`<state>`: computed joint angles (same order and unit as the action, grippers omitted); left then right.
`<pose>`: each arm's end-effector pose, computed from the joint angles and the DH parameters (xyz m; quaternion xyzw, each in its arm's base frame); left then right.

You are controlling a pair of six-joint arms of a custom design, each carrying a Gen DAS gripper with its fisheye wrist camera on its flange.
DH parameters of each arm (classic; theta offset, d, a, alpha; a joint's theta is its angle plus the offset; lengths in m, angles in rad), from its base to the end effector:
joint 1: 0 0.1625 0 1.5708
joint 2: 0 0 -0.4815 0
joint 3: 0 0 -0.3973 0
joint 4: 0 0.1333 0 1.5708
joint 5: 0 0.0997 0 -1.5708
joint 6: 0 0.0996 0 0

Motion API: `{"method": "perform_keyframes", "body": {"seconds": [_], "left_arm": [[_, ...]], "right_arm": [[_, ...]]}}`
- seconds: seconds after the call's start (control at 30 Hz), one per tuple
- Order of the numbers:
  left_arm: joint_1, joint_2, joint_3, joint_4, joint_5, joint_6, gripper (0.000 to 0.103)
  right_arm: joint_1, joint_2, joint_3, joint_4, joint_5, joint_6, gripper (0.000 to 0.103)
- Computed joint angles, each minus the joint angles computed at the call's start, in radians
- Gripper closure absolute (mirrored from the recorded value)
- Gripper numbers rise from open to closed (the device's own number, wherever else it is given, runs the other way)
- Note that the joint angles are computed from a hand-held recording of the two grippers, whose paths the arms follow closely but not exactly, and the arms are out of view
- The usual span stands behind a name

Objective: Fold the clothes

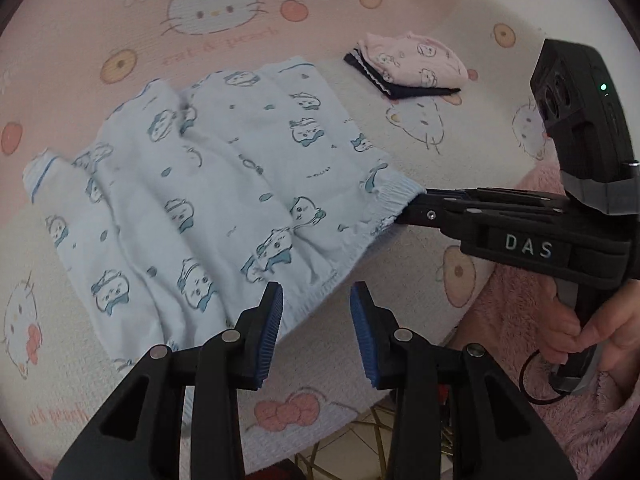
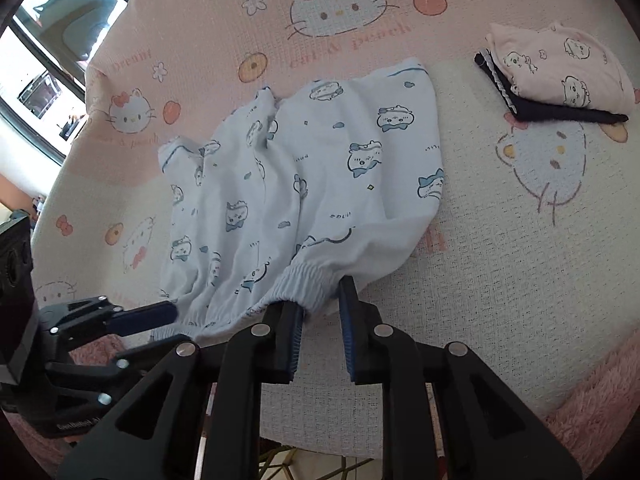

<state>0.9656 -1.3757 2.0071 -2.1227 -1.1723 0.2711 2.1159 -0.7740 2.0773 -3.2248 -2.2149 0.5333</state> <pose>-0.1465 -0.5141 0.3009 0.4227 0.8836 0.0055 0.2015 0.3586 -0.4496 0.0754 -0.0497 -0.9344 0.3020 0.1825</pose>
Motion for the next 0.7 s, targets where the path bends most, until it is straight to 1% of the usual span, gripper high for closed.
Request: {"method": "perform_keyframes", "body": {"seconds": [0.13,0.23,0.27,0.3,0.33,0.37,0.47,0.5,0.53,0.63,0.7], "left_arm": [[-0.032,0.069,-0.010,-0.018,0.014,0.017,0.066],[-0.043,0.106,-0.023,-0.019,0.008,0.038,0.067],[-0.047,0.111,-0.021,-0.028,0.019,0.039,0.070],[-0.050,0.116,-0.019,-0.037,0.031,0.040,0.084],[-0.053,0.120,-0.016,-0.047,0.042,0.041,0.092],[-0.056,0.125,-0.014,-0.056,0.054,0.042,0.094],[-0.060,0.136,-0.012,-0.081,0.086,0.034,0.096],[-0.054,0.135,-0.022,-0.079,0.084,0.023,0.097],[-0.045,0.133,-0.035,-0.078,0.077,0.010,0.097],[-0.014,0.127,-0.084,-0.050,0.057,-0.037,0.097],[0.006,0.117,-0.118,-0.018,0.005,-0.071,0.097]], "right_arm": [[-0.007,0.006,-0.021,0.028,0.011,0.013,0.085],[-0.022,0.008,-0.013,-0.004,0.033,0.003,0.085],[-0.025,0.008,-0.011,-0.021,0.038,0.000,0.085],[-0.029,0.011,-0.010,-0.034,0.047,-0.001,0.085],[-0.034,0.013,-0.011,-0.046,0.056,0.000,0.085],[-0.039,0.016,-0.009,-0.058,0.069,0.005,0.085],[-0.053,0.018,-0.006,-0.076,0.088,0.025,0.085],[-0.057,0.018,-0.006,-0.079,0.091,0.031,0.085],[-0.058,0.016,-0.003,-0.087,0.092,0.035,0.085],[-0.061,0.011,0.006,-0.095,0.129,0.036,0.083],[-0.053,0.016,-0.009,-0.061,0.134,0.037,0.080]]}}
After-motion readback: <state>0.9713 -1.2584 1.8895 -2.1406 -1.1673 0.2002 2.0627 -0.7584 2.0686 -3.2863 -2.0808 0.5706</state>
